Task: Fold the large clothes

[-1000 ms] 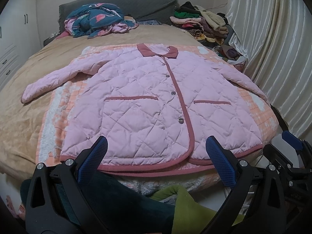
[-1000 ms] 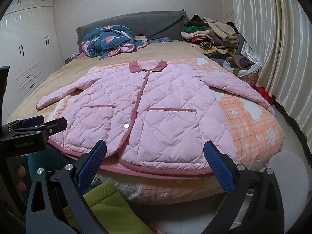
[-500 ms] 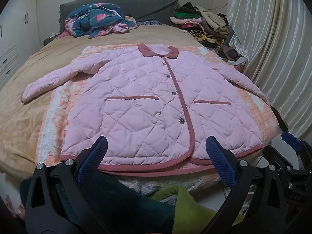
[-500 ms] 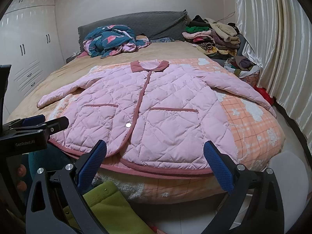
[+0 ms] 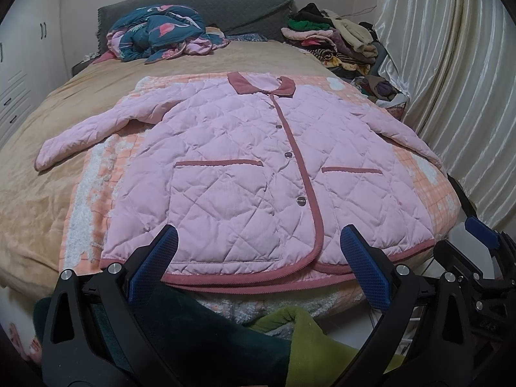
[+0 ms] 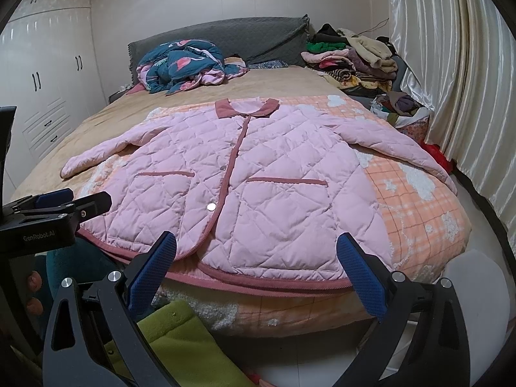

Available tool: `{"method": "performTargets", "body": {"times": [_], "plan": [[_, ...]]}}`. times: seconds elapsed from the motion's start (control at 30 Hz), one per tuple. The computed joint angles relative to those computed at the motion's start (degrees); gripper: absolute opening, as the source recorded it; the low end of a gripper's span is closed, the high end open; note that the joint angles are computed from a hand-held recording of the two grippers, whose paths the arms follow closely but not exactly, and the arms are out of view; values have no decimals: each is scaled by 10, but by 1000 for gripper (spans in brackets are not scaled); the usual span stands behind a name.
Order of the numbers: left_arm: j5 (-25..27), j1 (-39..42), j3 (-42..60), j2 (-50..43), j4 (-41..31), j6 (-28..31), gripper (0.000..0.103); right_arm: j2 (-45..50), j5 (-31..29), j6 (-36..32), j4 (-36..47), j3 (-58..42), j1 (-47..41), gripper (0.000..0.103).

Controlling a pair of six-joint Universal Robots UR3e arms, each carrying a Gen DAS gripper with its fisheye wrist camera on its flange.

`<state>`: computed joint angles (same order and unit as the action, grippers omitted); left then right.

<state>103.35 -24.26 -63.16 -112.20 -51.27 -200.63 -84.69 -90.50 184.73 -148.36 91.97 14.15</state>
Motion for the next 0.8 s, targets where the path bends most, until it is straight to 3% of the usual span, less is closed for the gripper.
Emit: {"method": "performTargets", "body": {"times": [0.4,0.8], "plan": [[4,13,-10,-2,23,17,94,18,22,-3,6,-20,-15,99],[-4,30,135,-77,-50,21,94,51,49,-5,34,-90,-55,99]]}}
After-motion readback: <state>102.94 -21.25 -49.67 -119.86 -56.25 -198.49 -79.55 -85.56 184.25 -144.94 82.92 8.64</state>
